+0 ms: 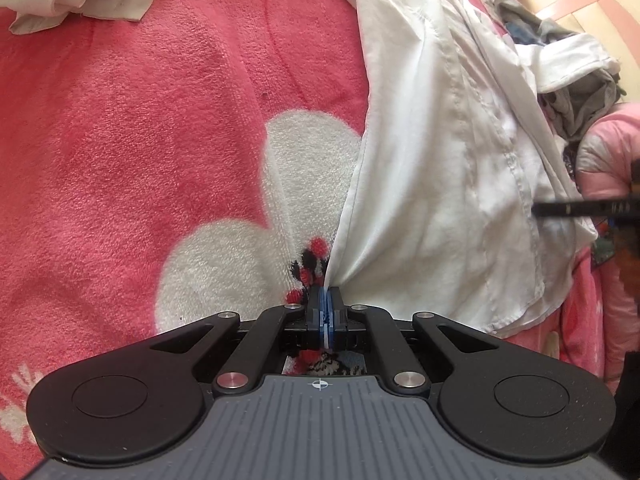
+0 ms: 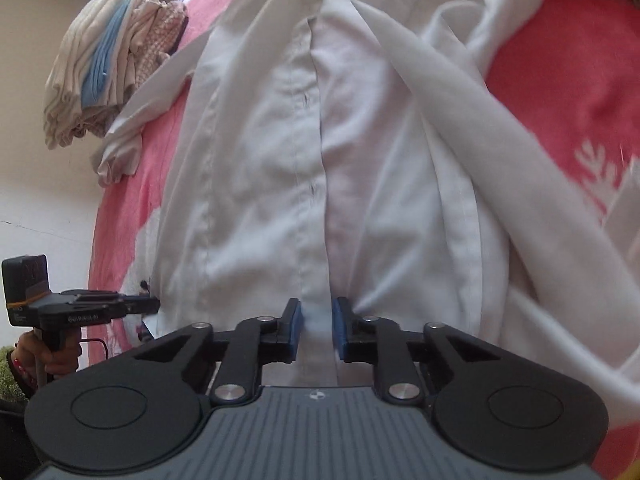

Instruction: Fold clothes

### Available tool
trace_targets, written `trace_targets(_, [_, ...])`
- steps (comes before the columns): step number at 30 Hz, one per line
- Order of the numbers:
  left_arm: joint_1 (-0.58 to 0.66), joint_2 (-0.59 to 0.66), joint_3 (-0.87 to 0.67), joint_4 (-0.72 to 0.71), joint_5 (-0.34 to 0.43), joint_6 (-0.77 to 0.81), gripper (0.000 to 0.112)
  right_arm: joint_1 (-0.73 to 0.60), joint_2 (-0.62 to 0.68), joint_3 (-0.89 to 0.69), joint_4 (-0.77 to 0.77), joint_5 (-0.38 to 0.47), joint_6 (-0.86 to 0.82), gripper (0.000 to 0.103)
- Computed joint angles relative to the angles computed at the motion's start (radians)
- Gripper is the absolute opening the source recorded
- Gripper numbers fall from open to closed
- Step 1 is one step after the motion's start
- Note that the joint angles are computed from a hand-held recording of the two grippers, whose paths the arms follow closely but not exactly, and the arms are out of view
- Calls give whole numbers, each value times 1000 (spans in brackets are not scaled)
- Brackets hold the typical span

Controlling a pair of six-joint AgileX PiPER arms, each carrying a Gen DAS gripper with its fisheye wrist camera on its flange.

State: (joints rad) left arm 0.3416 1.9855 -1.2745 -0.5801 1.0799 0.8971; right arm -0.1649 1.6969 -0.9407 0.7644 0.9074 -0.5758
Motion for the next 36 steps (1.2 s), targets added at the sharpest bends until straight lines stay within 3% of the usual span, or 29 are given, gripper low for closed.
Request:
trace_targets(2, [-4,-1,7,-9,-12,-1,4,-8,-26,28,13,-6,-9,1])
trace_targets(8, [-3,-9,-2,-15,0,-2,2,-68,-121,92,49,29,-5,1])
trace_targets(24, [-43,-31,26,10,-48,23,3,6,-186,171,8,-125,-40,0])
trace_targets(31, [-52,-48,47,13,-66,52,3,29,-184,188,-30,-136,-35,0])
trace_targets(34, [-59,-41,44,15,-70,45,4,44,-194,150,-99,-108,-13,2])
trace_targets(36, [-60,-37,28,26,-50,32,5,52,-206,114,-154,-76,3,11])
